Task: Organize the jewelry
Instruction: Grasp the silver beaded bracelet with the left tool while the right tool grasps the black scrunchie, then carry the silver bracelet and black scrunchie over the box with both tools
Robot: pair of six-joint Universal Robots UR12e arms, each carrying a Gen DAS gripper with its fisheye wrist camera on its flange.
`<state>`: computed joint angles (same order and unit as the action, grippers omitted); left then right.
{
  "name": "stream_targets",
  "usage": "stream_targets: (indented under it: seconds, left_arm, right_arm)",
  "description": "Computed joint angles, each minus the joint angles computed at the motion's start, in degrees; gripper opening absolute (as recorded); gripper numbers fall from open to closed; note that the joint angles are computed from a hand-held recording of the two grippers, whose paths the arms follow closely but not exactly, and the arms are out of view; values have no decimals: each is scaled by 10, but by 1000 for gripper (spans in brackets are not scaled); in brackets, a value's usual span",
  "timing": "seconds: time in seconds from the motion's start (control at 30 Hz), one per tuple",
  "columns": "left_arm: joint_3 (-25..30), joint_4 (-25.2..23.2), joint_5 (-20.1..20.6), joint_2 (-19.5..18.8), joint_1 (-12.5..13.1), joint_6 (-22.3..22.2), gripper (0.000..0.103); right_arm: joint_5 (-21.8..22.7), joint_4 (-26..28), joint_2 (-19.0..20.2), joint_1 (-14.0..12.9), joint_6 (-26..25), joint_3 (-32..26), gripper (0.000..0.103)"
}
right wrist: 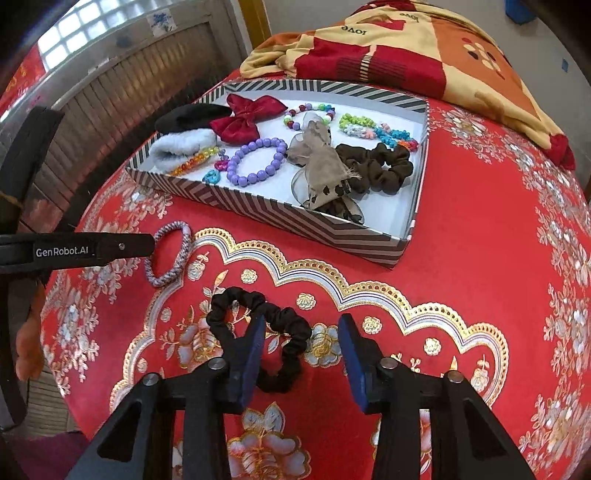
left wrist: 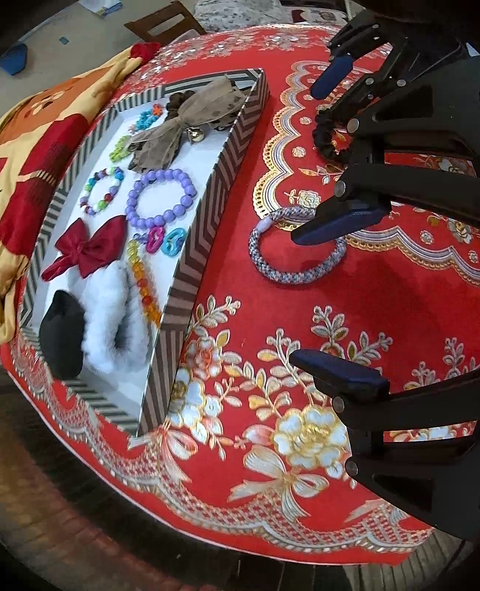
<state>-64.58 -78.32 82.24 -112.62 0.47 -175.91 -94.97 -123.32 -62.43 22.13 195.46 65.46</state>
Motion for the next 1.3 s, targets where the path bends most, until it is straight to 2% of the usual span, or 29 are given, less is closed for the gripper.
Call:
stream_targets:
  seconds: [0.1,0.27,0.37,0.4,0.47,0.53,0.67,0.93,1.03,1.13,1.2,1.27,1.3]
  left_arm:
    - [0,1,6,-4,-3,8,58]
    - [1,15,23,-10,-10,27,58]
    - [-1,27,26,-11,-13,38,56]
    - [-3,32,24,-10,-13,41,51]
    - [-9,52,42,-9,-17,49,22]
    - [-6,46,28,-9,-16,57,13]
    - [4,10,-15,-10,-5,50,8]
    - [-9,27,-54,13,6,42,7]
    - [-8,41,-50,16,5,37,7]
    - [-5,34,-40,14,2,44,7]
    - [-6,27,-33,13,1,42,11]
    - [-8,18,-22,12,1,34,31]
    - [-9,18,-19,11,0,30,33]
  right_arm:
    - [-16,10,7,4,-16,-8,27]
    - [-35,7,12,10,-39,-10,22]
    - [-33,0,11,8,-37,-8,12]
    - [-31,-2,10,7,-36,-6,9]
    - [-18,-2,9,4,-35,-5,6]
    - [-14,-8,8,3,-32,-4,6]
    - [-4,-23,0,1,-28,0,6]
    - [-5,-52,-19,2,-29,5,6]
    - [-10,-61,-23,2,-32,6,6]
    - [-5,-64,-25,2,-31,6,6]
    - [-4,-65,-26,3,-32,9,6]
    - [0,-64,-29,4,-31,13,6]
    - [1,-63,-30,4,-29,15,6]
